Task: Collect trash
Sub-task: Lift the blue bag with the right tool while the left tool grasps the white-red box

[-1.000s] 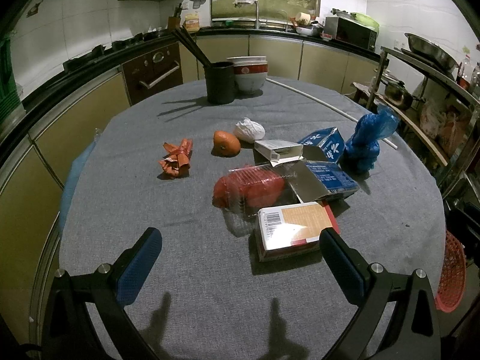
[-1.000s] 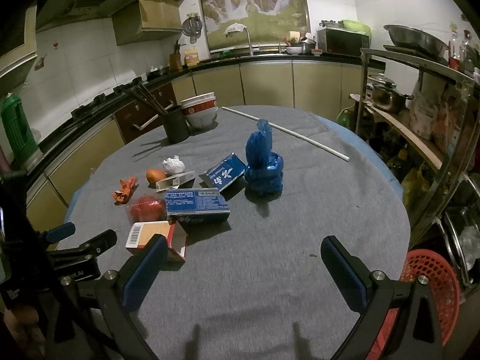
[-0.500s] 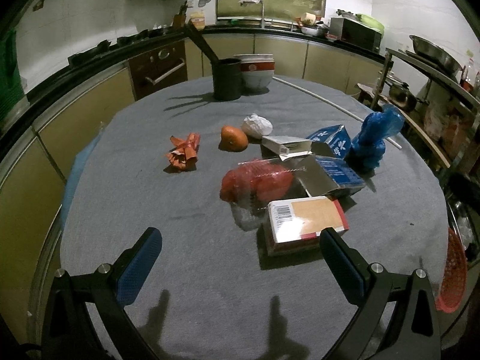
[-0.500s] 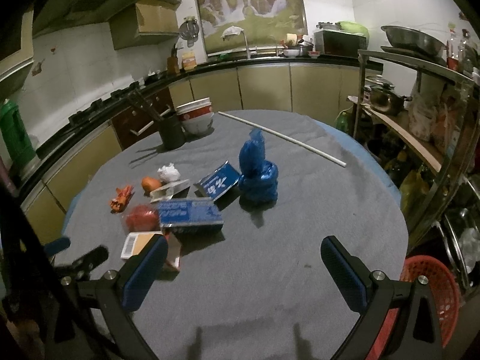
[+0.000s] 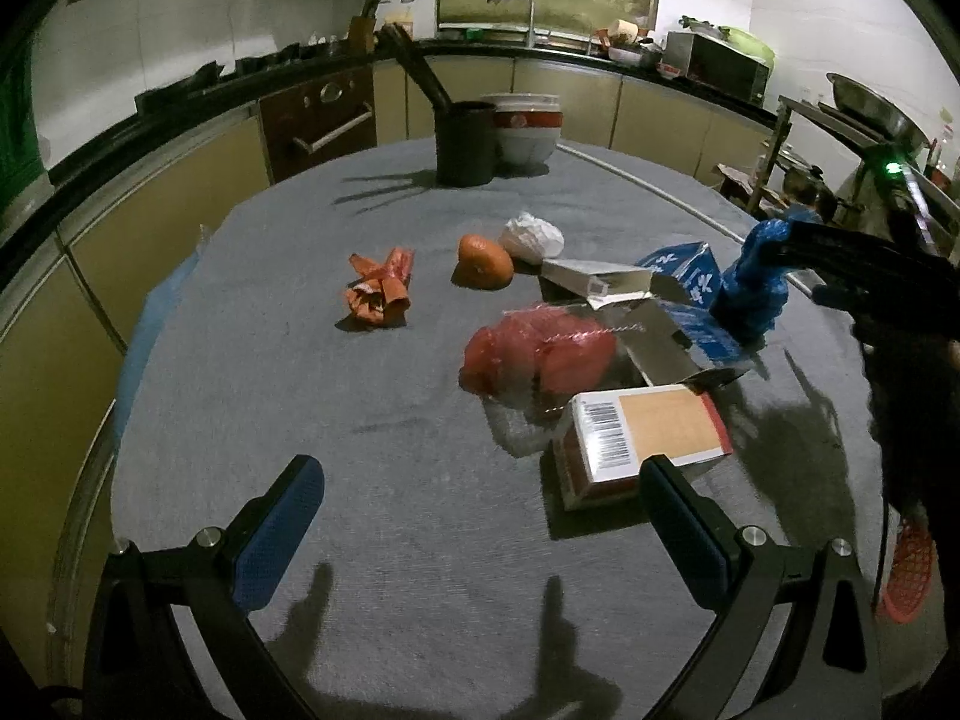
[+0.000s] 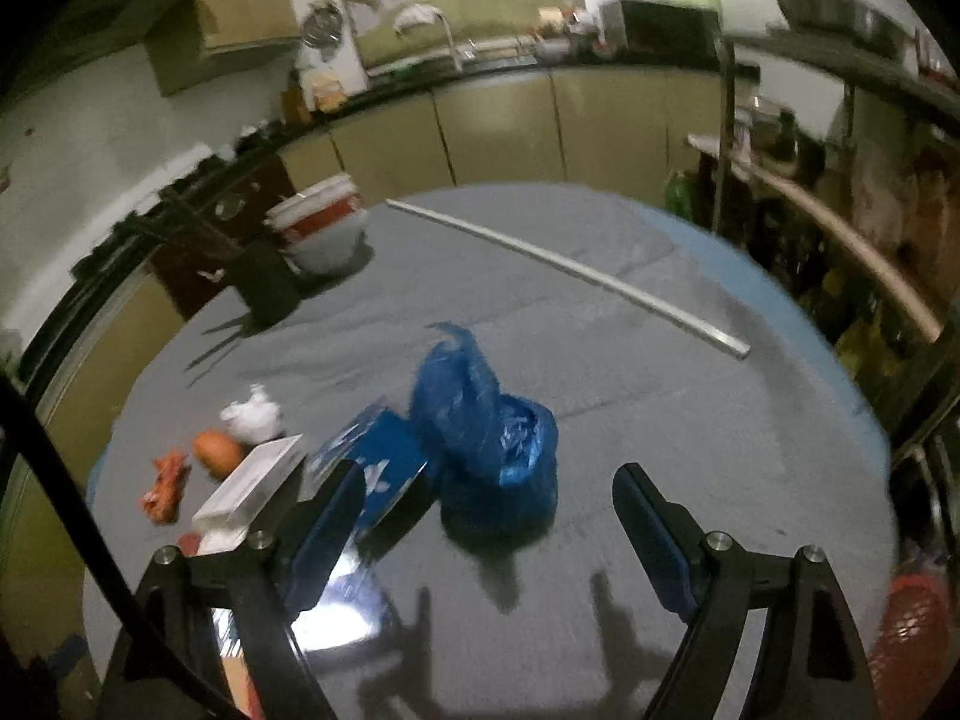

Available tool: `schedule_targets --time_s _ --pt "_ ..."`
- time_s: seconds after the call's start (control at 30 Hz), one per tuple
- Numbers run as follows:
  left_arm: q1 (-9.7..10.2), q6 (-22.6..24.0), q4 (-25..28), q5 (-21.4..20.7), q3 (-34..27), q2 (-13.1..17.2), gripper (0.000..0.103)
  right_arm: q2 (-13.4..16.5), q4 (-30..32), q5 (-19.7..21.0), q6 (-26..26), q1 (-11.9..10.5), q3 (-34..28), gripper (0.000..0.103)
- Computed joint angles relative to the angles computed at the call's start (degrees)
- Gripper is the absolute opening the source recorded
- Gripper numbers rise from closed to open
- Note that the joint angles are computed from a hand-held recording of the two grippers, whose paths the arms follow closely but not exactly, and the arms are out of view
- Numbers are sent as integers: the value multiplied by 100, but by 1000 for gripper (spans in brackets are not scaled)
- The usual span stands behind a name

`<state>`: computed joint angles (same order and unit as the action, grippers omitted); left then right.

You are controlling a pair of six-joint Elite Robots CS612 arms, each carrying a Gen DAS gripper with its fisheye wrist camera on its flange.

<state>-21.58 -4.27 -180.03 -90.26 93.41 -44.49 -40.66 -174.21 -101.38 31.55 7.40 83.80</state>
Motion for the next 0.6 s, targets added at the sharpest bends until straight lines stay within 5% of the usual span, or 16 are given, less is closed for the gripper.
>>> schedule_targets --time_s 0.07,0.13,0.2,0.4,0.6 --pt "11 -8 46 -3 -33 25 103 109 250 239 231 -90 -158 76" --pt "17 -26 100 31 -74 51 103 193 528 529 543 -196 -263 51" --pt "29 -65 122 38 -106 70 103 246 337 1057 852 -310 -216 49" --pt "42 -136 124 -10 -128 86 103 178 -129 1749 1166 -454 63 42" --pt "10 -134 21 -31 -72 28 103 -113 -669 1729 1083 -423 493 42"
